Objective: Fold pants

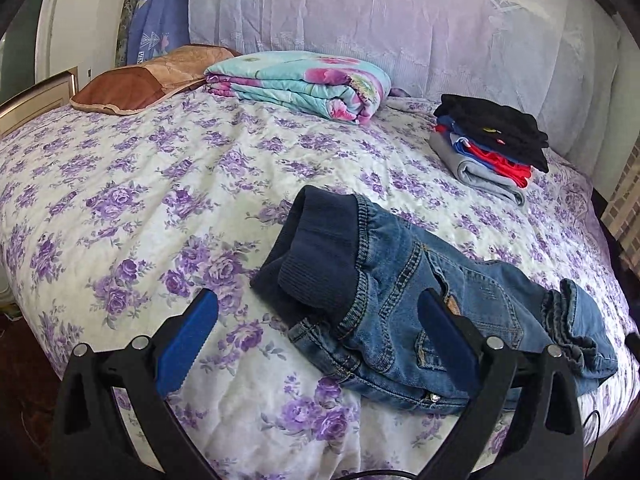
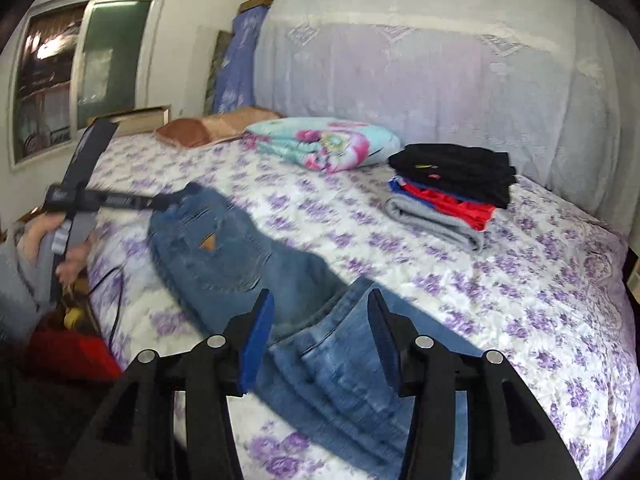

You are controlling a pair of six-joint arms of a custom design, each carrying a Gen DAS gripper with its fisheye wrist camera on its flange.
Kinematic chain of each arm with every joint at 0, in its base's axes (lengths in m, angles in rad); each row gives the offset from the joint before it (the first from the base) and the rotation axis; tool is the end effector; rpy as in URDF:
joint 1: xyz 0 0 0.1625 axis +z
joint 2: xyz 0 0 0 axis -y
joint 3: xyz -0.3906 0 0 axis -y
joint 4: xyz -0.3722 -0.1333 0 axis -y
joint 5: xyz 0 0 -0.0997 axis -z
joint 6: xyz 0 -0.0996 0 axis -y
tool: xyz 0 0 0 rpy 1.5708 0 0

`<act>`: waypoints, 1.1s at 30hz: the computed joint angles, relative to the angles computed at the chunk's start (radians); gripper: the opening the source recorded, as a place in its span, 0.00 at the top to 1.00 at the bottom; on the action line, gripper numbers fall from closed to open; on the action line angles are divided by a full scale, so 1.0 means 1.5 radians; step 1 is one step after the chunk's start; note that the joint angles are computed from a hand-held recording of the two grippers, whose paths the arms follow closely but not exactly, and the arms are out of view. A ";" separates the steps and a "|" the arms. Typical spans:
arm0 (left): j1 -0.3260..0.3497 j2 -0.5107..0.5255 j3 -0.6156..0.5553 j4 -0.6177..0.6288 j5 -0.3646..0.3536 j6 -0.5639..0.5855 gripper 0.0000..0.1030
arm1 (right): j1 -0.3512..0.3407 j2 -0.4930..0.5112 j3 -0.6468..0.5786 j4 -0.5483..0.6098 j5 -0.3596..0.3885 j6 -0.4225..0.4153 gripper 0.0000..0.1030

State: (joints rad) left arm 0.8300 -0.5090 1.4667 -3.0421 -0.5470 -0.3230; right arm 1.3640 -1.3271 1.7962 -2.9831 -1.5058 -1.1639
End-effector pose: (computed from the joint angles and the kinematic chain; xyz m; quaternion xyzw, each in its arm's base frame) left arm -0.2894 -0.6400 0.0523 0.0532 0.8507 -0.4311 0.2960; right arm 0.0207 -0.5819 0.3956 0.4231 -0.7836 0.3699 0.2650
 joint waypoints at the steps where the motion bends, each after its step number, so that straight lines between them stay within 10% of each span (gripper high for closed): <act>1: 0.001 0.001 -0.001 0.006 -0.003 -0.003 0.05 | 0.004 0.023 -0.013 -0.044 -0.017 0.020 0.53; 6: 0.008 0.001 -0.009 0.043 -0.021 -0.016 0.05 | 0.004 0.135 -0.100 0.010 -0.169 0.093 0.44; 21: 0.069 -0.017 0.004 -0.063 -0.198 -0.063 0.06 | -0.029 0.118 -0.109 0.065 -0.082 0.135 0.40; 27: 0.092 -0.028 0.017 -0.106 -0.279 -0.094 0.38 | -0.031 0.118 -0.111 0.067 -0.077 0.133 0.40; 33: 0.115 -0.037 0.035 -0.149 -0.339 -0.103 0.49 | -0.031 0.118 -0.111 0.066 -0.075 0.133 0.40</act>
